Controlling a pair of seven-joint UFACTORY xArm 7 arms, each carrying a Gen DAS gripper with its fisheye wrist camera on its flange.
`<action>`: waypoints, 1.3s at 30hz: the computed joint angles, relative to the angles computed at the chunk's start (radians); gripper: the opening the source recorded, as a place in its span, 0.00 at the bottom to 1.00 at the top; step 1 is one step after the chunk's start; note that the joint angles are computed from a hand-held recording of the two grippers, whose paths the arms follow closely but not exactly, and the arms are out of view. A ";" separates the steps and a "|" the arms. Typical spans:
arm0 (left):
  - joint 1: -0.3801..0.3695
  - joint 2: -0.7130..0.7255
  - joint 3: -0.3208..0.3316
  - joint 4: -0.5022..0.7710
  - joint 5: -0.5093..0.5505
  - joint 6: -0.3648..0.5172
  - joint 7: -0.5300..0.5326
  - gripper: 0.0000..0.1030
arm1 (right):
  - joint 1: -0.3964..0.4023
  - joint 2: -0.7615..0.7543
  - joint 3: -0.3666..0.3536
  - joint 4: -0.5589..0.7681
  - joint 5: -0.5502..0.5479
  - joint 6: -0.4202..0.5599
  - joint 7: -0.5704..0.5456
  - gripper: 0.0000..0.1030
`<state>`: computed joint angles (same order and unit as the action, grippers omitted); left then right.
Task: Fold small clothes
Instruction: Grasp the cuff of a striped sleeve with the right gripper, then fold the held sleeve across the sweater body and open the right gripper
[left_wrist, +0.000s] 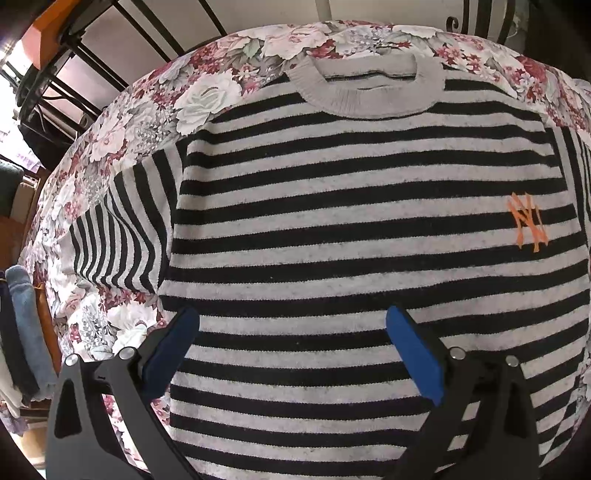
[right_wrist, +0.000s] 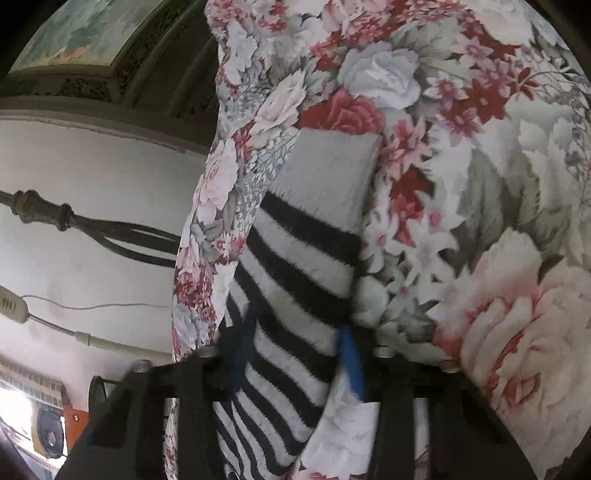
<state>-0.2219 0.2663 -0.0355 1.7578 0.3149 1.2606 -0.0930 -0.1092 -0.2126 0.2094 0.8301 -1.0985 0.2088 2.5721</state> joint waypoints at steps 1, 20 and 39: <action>0.001 0.001 0.001 0.003 -0.002 0.002 -0.001 0.96 | -0.017 -0.009 0.009 -0.005 -0.044 -0.010 0.057 0.13; 0.047 0.007 0.016 0.132 -0.075 0.055 -0.029 0.96 | 0.179 0.060 0.035 0.362 0.271 0.285 -0.585 0.08; 0.150 0.014 0.054 0.205 -0.118 0.067 -0.018 0.96 | 0.566 0.648 0.010 1.172 0.374 0.601 -1.217 0.08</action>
